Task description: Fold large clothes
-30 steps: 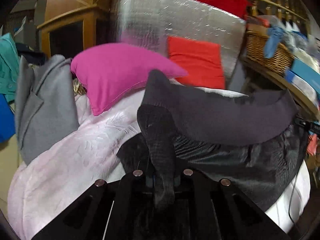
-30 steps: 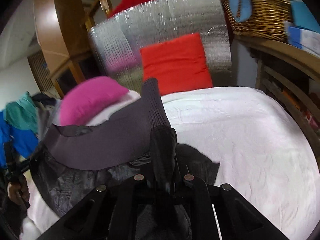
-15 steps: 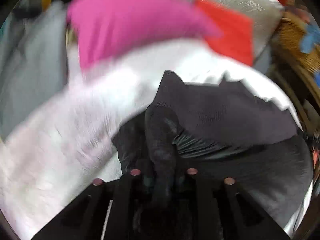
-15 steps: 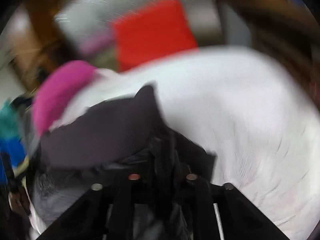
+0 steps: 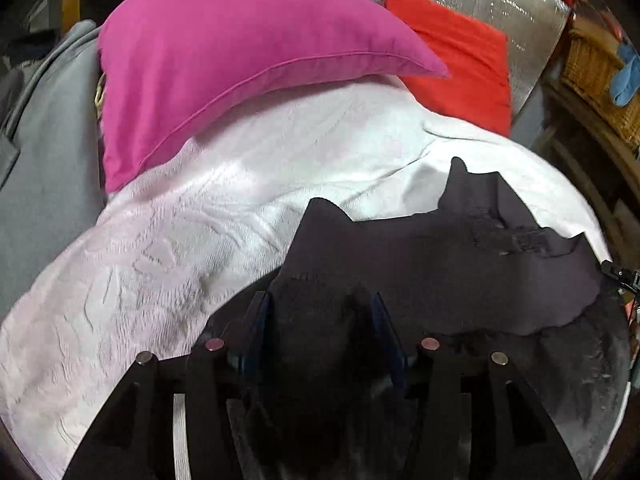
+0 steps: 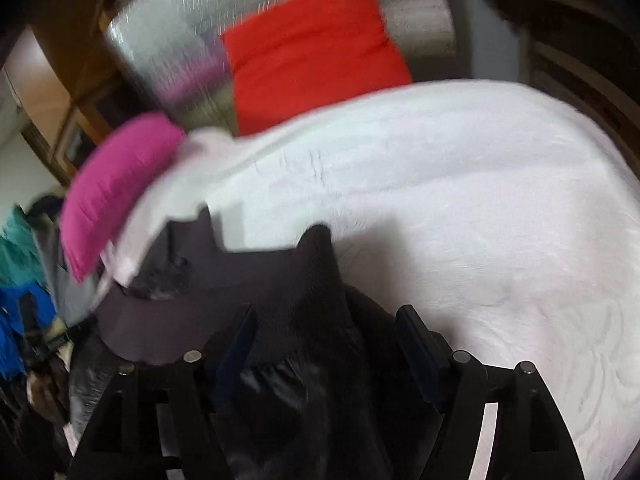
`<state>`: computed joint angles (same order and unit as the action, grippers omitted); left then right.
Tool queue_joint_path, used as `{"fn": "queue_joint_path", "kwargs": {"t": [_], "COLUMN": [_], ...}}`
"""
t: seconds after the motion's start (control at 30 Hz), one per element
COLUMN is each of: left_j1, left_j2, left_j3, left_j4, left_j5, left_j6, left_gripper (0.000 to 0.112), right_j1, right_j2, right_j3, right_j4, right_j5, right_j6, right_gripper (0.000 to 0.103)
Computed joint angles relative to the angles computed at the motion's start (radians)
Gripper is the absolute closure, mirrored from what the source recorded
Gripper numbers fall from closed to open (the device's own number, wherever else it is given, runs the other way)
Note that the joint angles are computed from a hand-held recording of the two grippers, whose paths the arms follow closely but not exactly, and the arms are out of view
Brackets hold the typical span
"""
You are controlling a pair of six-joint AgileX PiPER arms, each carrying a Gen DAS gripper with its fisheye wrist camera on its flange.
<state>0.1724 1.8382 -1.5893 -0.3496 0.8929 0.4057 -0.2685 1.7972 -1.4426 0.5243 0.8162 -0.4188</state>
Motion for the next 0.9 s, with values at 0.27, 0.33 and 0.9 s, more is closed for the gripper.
{"fn": "queue_joint_path", "kwargs": {"t": [0.27, 0.33, 0.9], "left_j1": [-0.002, -0.005, 0.012], "left_j2": [-0.007, 0.08, 0.045], "left_j3": [0.006, -0.061, -0.081], "left_j4": [0.08, 0.099, -0.018], "left_j5": [-0.075, -0.04, -0.045], "left_j6": [-0.055, -0.111, -0.056], "left_gripper": [0.093, 0.092, 0.041], "right_j1": [0.022, 0.031, -0.014], "right_j2": [-0.024, 0.055, 0.059], "right_j3": [-0.046, -0.098, -0.134], "right_j4": [-0.226, -0.333, -0.064], "right_j5": [-0.061, -0.05, 0.024], "right_j6": [0.175, 0.302, 0.025], "right_gripper": [0.088, 0.097, 0.002]}}
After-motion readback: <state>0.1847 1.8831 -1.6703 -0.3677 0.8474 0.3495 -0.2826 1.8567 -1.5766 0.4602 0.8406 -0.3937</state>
